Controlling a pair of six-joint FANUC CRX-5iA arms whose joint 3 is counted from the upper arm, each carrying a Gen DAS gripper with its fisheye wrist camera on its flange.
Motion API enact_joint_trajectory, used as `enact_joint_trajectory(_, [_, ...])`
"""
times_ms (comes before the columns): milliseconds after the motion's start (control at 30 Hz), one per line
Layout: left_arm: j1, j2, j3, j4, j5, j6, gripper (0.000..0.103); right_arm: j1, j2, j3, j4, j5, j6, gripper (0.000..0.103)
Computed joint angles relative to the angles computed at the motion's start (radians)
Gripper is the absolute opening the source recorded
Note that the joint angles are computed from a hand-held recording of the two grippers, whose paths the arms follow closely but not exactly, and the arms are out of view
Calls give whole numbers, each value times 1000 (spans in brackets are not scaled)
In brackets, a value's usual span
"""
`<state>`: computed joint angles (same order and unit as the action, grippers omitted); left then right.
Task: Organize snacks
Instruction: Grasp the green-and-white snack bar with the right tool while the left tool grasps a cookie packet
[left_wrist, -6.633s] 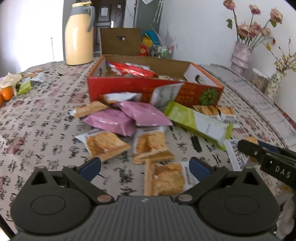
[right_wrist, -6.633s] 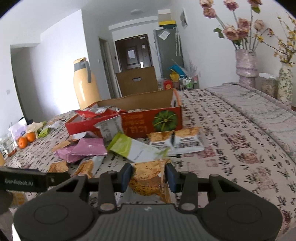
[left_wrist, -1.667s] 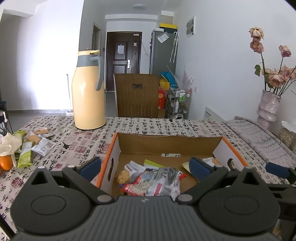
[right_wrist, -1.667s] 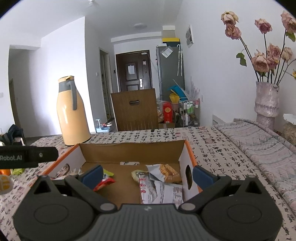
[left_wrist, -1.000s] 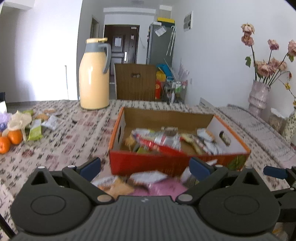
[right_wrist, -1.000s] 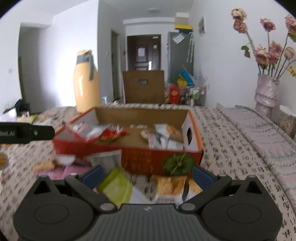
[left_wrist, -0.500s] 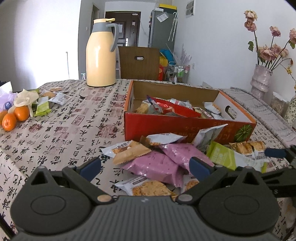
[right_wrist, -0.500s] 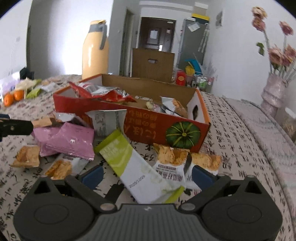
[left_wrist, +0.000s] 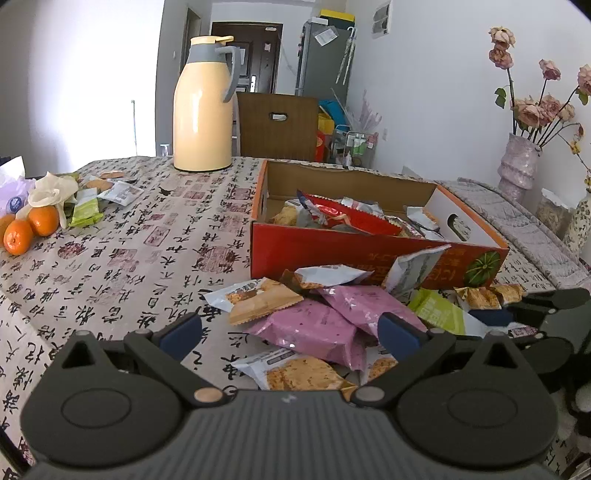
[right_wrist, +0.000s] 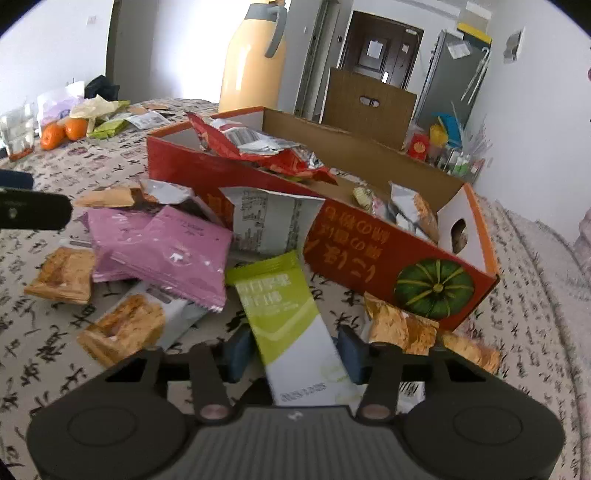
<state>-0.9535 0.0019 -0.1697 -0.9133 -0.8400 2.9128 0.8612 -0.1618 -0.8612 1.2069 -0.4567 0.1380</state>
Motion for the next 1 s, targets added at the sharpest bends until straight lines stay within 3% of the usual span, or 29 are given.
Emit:
enact_joint_trajectory(167, [8, -1, -6, 12, 16, -5, 103, 47, -34, -4, -107, 1, 28, 36])
enact_joint_trajectory(400, [17, -3, -14, 33, 21, -17, 103, 48, -92, -91, 108, -17, -289, 33])
enact_joint_trajectory(633, [53, 12, -18, 117, 31, -85, 103, 81, -183, -190, 312, -142, -645, 33])
enact_joint_trajectory(767, [65, 43, 0, 171, 19, -138, 103, 104, -194, -208, 325, -208, -709, 33])
enact_joint_trajectory(1000, [94, 123, 77, 259, -57, -164, 103, 93, -216, -234, 309, -215, -744, 33])
